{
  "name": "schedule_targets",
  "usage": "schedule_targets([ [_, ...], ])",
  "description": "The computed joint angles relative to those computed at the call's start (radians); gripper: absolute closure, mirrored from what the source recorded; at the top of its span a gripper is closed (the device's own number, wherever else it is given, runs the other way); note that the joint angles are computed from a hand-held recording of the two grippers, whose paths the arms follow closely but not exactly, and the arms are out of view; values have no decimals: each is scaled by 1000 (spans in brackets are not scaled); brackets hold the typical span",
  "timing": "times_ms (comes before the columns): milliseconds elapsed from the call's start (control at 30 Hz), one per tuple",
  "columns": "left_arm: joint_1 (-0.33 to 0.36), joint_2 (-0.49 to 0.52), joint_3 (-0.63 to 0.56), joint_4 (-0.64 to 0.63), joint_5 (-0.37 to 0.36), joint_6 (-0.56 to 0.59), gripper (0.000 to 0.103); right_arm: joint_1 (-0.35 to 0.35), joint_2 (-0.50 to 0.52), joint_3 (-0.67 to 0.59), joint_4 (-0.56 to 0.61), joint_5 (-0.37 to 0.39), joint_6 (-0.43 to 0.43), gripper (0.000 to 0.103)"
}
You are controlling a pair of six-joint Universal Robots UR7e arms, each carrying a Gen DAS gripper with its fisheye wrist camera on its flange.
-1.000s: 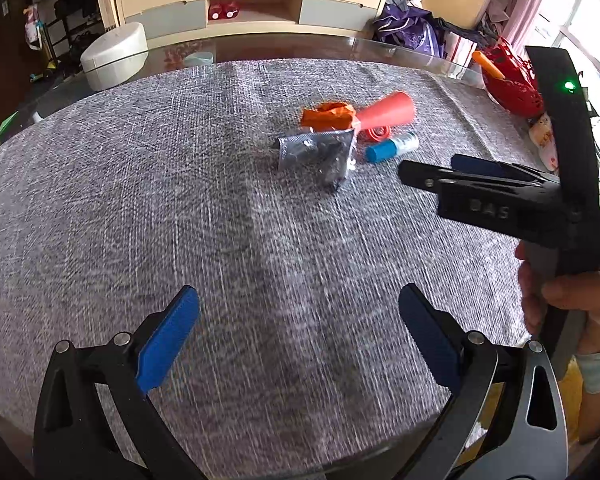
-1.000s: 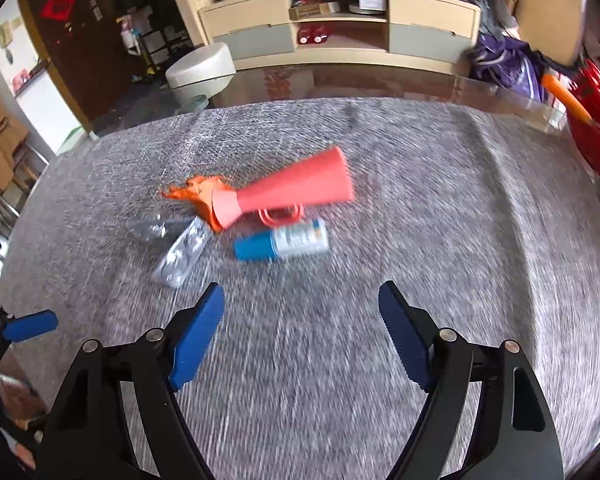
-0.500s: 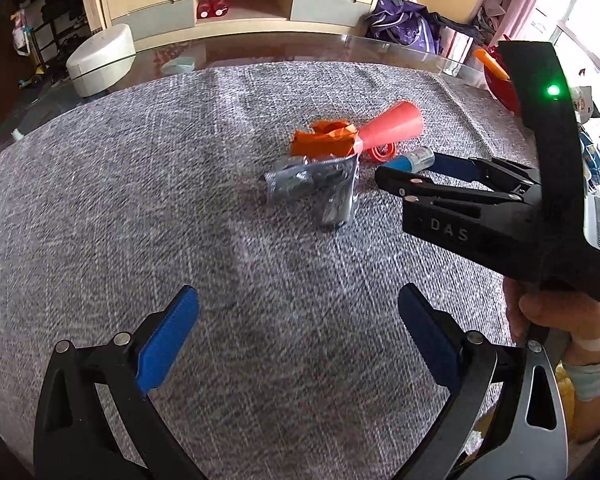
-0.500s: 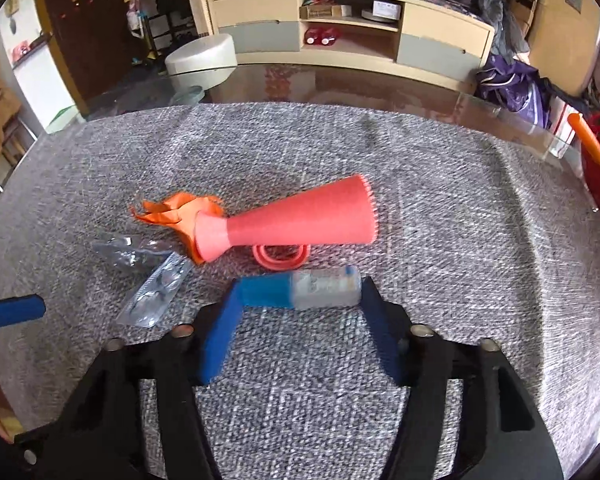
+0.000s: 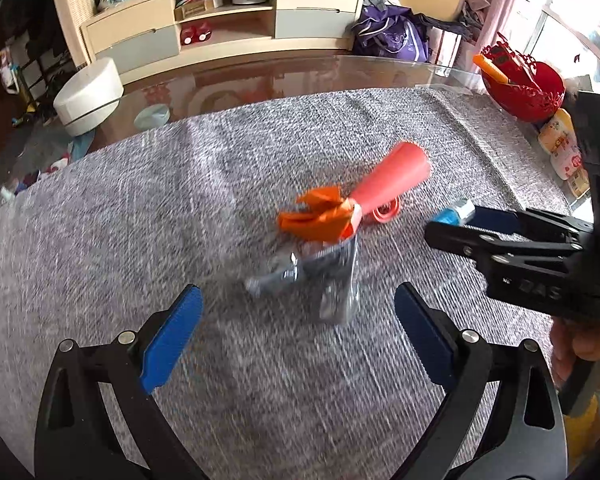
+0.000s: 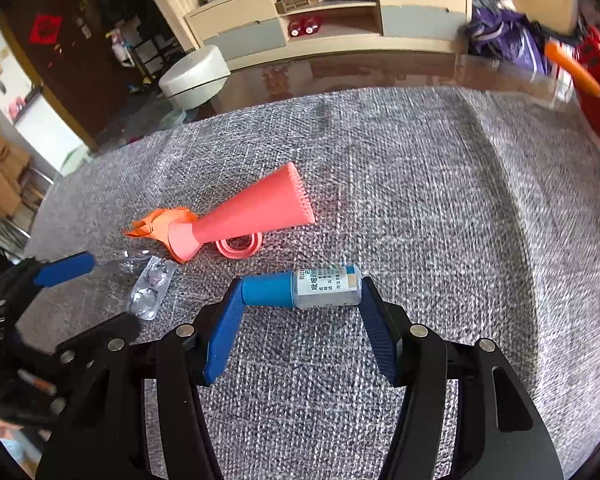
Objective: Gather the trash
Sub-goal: 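Grasp the blister pack with the left tool while the right tool grasps the blue-capped bottle, then lower both tools into the bin and open them to drop blister pack and bottle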
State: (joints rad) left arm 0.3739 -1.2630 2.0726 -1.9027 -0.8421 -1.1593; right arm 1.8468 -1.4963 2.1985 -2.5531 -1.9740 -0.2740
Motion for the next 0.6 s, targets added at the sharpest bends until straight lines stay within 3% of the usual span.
schedule_targets([
  [67,14,10,0,-30,2,35,18,-3,-3,-2,8,3,2,44],
  [167,32,24,2,-72,-13,79,42,-6,-7,-1,10,4,0,44],
  [200,32,26,4,-76,-16,78,44,-5,-8,1,9,3,2,44],
  [433,-3,15,23,-72,-24,51,48,1,-48,22,33,1,8,44],
  [600,-73,-15,34,-8,-43,-38,48,17,-130,49,81,6,5,44],
])
